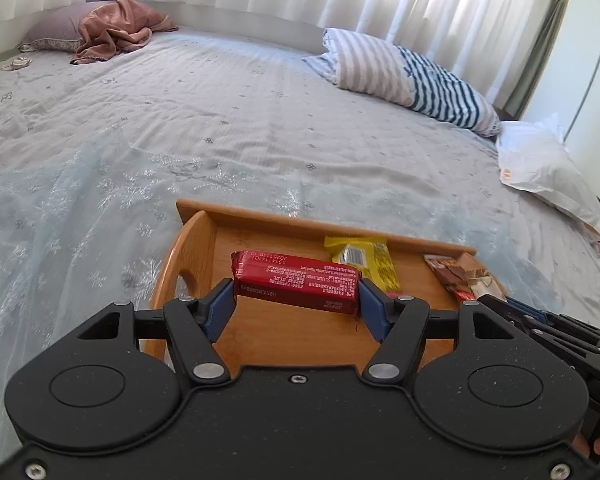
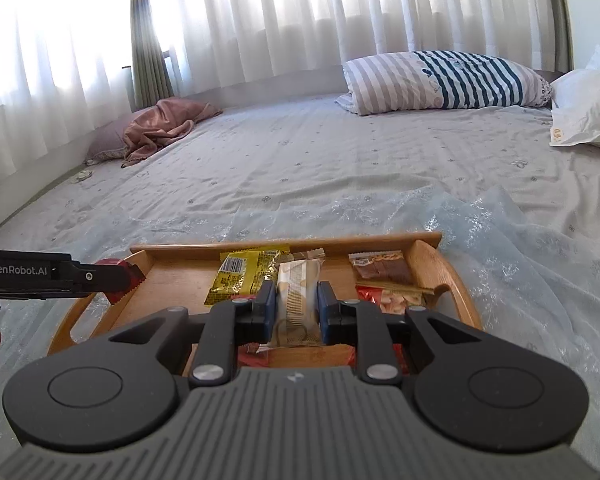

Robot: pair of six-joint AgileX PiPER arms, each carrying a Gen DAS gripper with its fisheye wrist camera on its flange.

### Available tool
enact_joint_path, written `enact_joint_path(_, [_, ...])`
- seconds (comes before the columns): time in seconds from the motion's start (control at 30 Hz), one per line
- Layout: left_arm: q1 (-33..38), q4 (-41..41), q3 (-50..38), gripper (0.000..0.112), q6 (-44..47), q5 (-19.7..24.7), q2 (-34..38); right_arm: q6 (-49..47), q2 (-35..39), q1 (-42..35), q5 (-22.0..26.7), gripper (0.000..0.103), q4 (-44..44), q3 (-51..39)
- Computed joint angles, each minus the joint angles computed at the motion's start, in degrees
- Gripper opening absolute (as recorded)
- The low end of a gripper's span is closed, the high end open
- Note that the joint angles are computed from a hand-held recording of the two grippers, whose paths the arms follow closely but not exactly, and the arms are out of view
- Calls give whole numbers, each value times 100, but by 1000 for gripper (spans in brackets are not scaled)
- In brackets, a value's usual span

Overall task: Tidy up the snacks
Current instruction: 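Carry the red bar and cream wafer bar over the tray with both tools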

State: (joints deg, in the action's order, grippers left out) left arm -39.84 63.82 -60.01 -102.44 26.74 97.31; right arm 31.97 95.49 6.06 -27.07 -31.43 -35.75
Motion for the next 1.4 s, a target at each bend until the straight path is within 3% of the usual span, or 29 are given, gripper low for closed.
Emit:
enact_joint_path(0.17, [332,-690,-826,63,728,-6,757,967,644,23,423,26,-1034,-919])
enact_joint_path(0.37, [462,-1047,-1576,63,1196,250,1441,1531,1328,199,962,26,-1437,-1789])
enact_joint_path(0.57, [630,-1274,-1918,63,1386,200,1790,1764,1700,295,1281,26,-1368,-2249])
enact_joint_path(0.87, [624,-1197,-2210,63,1404,337,2110,1521,1998,215,1236,25,-974,-2423])
enact_joint_path(1.4, [470,-939,-2526,64,1387,694,2384,2290,2079,116,1133,25,-1662,-2532])
